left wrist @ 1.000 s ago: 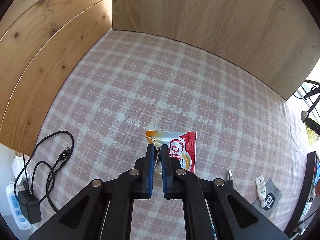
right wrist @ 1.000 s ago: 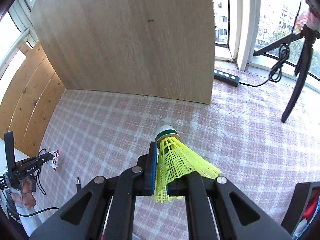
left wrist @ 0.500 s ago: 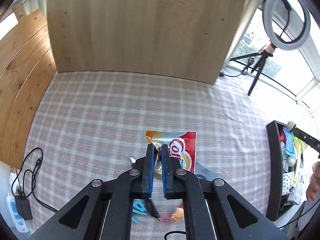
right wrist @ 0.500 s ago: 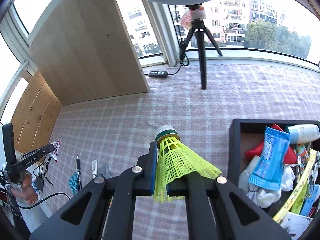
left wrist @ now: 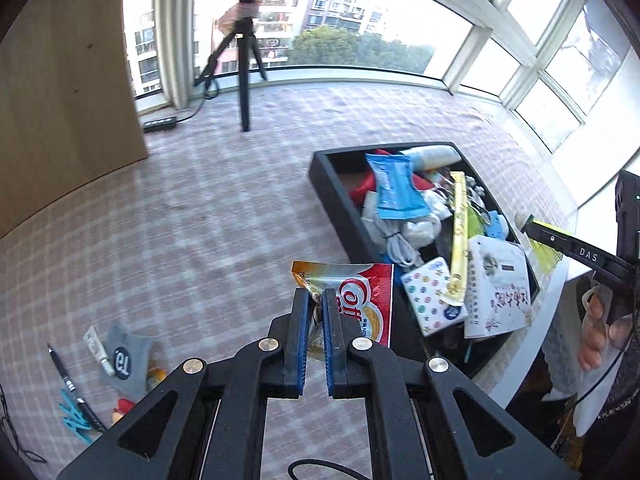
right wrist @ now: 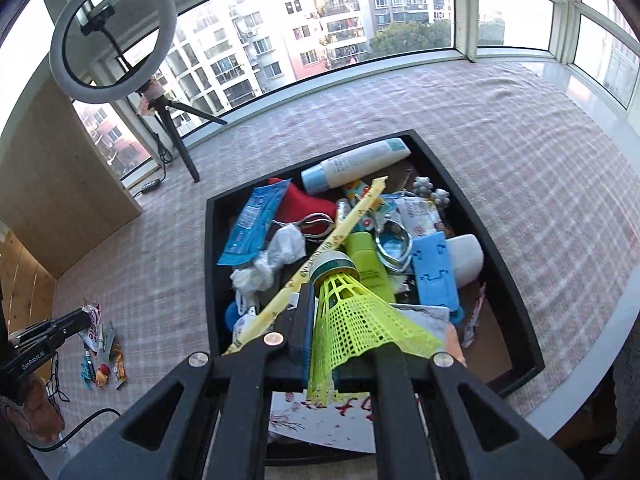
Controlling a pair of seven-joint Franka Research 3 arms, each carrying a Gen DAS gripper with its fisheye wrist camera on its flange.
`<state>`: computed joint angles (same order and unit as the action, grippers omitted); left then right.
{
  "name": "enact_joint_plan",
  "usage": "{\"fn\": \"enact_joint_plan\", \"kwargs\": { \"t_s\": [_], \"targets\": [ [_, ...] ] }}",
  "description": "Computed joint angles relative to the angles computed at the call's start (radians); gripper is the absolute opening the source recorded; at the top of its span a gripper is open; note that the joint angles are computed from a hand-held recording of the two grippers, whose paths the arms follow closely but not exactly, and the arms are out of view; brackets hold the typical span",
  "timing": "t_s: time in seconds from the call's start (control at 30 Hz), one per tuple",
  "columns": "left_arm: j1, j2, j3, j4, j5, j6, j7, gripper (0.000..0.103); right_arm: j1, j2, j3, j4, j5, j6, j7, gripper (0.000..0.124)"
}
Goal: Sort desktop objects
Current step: 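Carry the packet and shuttlecock into the black tray and open both grippers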
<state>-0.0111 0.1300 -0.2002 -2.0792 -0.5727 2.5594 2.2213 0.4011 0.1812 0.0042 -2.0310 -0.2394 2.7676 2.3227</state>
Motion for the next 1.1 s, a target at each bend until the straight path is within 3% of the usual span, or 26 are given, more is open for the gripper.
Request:
{"fn": "enact_joint_plan", "kwargs": {
  "t_s": [0.17,0.33,0.67,0.7,0.73,0.77,0.8,1.1],
  "targets": [
    [-0.067,0.011,-0.047,0.036,0.024,-0.006,-0.007,0.006,-0.039,-0.082,-0.020,-0.136,-0.044,0.017,0.071,0.007],
    [-0.125,0.061,-0.078,0.112,0.088,0.014,-0.074,0.006,-0.098,-0.123,0.000,-0.215,-0.005,0.036,0.041,0.007],
    [-0.174,0.180,-0.124,0.246,0.226,0.071,-0.210,0.006,-0.133,-0.087,0.018,-0.185,0.093,0.046,-0.093,0.008],
    [-0.176,0.198,-0.129,0.268,0.237,0.077,-0.220,0.015,-0.136,-0.076,0.022,-0.168,0.127,0.033,-0.127,0.015],
    [-0.191,0.217,-0.117,0.296,0.280,0.066,-0.265,0.042,-0.138,-0.064,0.024,-0.147,0.158,0.002,-0.152,0.023],
    [-0.201,0.228,-0.107,0.311,0.315,0.070,-0.308,0.054,-0.138,-0.057,0.023,-0.131,0.180,-0.023,-0.160,0.038],
    [-0.202,0.232,-0.107,0.312,0.332,0.094,-0.334,0.059,-0.137,-0.057,0.023,-0.129,0.202,-0.025,-0.170,0.042],
    [-0.136,0.200,-0.130,0.272,0.357,0.103,-0.383,0.056,-0.131,-0.093,0.019,-0.162,0.234,0.018,-0.190,0.042]
  ]
}}
